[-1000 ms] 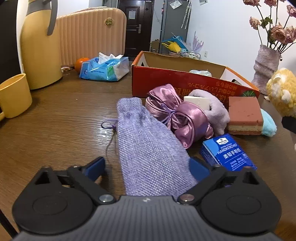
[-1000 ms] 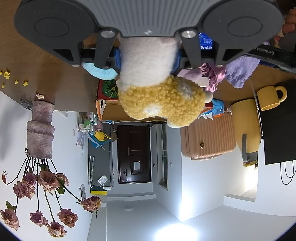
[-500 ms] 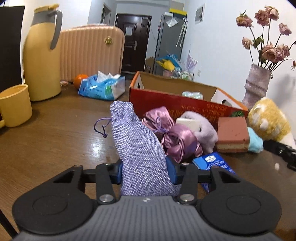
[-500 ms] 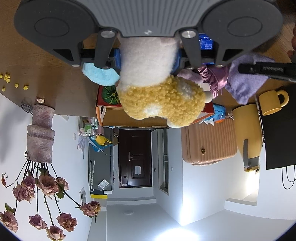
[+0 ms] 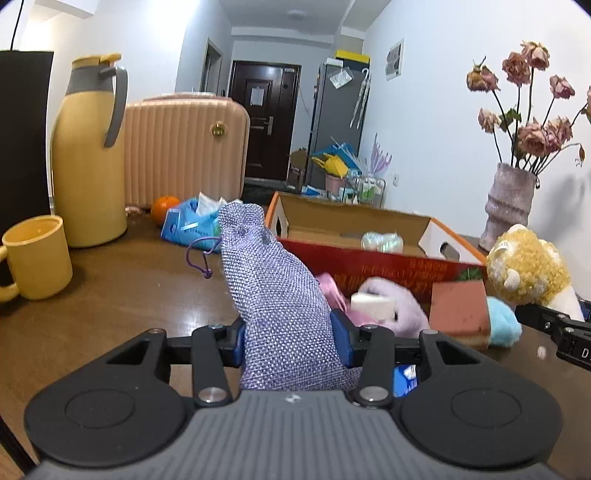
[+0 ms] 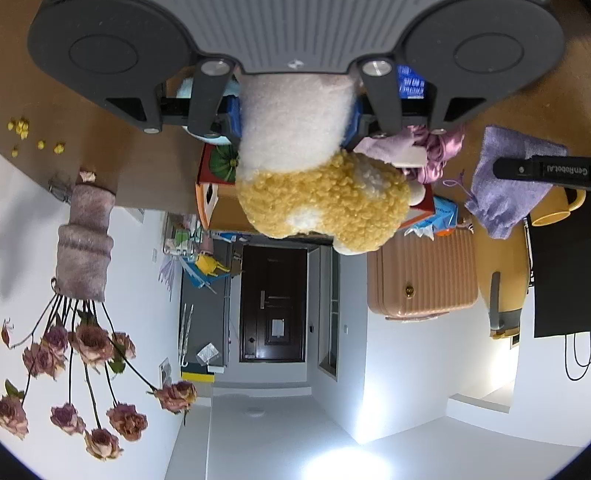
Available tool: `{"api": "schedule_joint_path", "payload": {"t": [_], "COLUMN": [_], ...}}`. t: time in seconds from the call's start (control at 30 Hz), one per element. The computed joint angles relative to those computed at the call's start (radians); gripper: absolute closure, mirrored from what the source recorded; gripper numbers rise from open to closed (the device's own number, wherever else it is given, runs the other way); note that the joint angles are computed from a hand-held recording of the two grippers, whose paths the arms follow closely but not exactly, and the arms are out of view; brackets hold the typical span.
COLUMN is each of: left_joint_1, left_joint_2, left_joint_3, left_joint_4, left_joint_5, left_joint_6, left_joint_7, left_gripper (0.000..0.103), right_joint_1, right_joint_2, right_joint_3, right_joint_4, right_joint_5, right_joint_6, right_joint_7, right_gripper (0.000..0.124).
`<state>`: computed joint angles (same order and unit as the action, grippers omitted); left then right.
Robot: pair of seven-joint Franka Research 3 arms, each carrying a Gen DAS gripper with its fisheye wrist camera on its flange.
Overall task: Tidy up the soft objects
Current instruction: 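Grasp the lavender pouch with the left gripper while the right carries the sheep toward the box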
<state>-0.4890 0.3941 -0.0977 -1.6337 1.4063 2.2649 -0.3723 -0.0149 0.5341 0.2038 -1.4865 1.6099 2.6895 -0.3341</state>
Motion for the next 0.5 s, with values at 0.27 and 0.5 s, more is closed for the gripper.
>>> {"api": "schedule_joint_path", "payload": {"t": [0.27,0.5], "left_joint_1": [0.0,-0.005], "left_joint_2": [0.028,0.073], "left_joint_3": [0.016,0.044], "left_joint_4": [0.066,0.147], "left_joint_5": [0.025,0.034], "left_joint_6": [-0.005,0.005], "left_joint_7": [0.007,0.024], "left_gripper": [0.058,0.058], "right_joint_1": [0.015,0.031], "right_joint_2": [0.034,0.092], "right_joint_3": [0.019,0.046], "right_joint_4": [0.075,0.172], "right_joint_5": [0.02,0.006], "right_joint_6": [0.027,0.056], "right_joint_7": [-0.03,-0.004], "right_gripper": [0.074,0.074]}}
